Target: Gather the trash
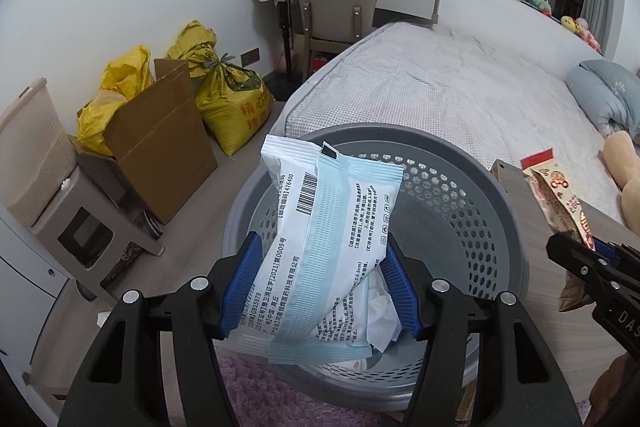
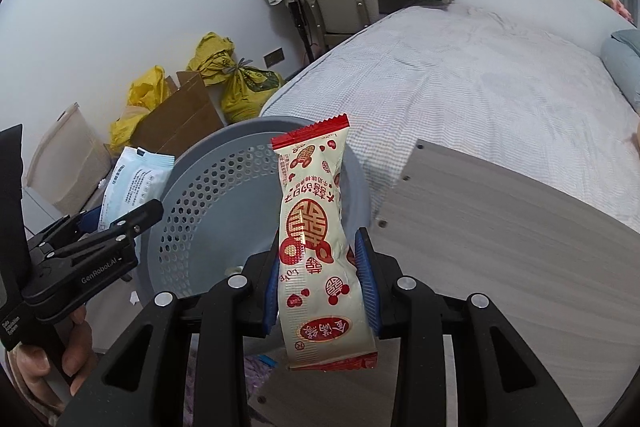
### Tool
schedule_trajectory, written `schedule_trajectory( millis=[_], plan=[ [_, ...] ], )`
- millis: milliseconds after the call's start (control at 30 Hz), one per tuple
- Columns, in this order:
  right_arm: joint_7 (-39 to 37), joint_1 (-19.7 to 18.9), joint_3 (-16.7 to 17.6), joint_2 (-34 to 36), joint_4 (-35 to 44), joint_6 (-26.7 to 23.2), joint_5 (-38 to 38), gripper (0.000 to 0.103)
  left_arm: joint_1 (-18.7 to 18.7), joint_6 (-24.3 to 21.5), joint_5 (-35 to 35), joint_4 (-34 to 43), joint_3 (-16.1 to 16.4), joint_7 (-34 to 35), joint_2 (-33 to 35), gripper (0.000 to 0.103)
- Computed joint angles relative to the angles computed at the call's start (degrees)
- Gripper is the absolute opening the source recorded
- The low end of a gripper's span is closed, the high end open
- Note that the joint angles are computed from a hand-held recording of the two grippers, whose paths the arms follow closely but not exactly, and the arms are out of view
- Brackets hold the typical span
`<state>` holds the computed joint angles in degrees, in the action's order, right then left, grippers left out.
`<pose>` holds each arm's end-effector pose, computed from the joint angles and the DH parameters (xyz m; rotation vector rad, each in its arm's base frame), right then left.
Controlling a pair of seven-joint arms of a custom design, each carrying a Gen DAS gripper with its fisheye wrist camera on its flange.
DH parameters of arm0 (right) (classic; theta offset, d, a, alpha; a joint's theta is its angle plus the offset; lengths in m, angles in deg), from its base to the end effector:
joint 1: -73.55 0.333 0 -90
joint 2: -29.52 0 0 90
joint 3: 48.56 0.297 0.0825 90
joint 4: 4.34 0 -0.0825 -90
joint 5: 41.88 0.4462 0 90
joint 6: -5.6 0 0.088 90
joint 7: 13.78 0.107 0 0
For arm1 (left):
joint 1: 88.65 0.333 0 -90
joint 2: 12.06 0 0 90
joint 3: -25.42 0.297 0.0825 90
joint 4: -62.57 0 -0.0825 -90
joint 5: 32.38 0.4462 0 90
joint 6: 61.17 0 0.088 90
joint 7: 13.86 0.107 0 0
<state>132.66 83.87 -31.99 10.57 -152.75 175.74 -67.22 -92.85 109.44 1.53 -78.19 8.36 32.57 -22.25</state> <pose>0.4447 0.2551 0.3825 -1.6639 1.8151 -0.4547 0.4989 -0.2353 0.3718 -1.6477 1.9687 -0.7508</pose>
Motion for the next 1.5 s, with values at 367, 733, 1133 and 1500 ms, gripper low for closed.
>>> schedule_trajectory(
  millis=[367,733,1133,1500],
  plan=[
    [-3.2,2.8,-3.2,7.6,6.0,0.9,0.3,0.033,-1.8,-1.4,-0.1,3.3,2.1,1.8,4.2,0.06],
    [-3.9,4.4,-5.1,10.3,8.0,1.6,0.4,0.033,-2.8,-1.8,0.0,4.1,3.3,2.0,5.1,0.06],
    [-4.1,4.9,-5.5,10.6,8.4,1.5,0.3,0.041,-2.6,-1.9,0.7,3.9,3.4,1.3,4.7,0.069],
    [0.2,3.8,-4.3,9.3,7.9,1.2,-4.1,0.059,-1.7,-2.5,0.8,2.8,2.8,-0.1,3.1,0.084]
  ],
)
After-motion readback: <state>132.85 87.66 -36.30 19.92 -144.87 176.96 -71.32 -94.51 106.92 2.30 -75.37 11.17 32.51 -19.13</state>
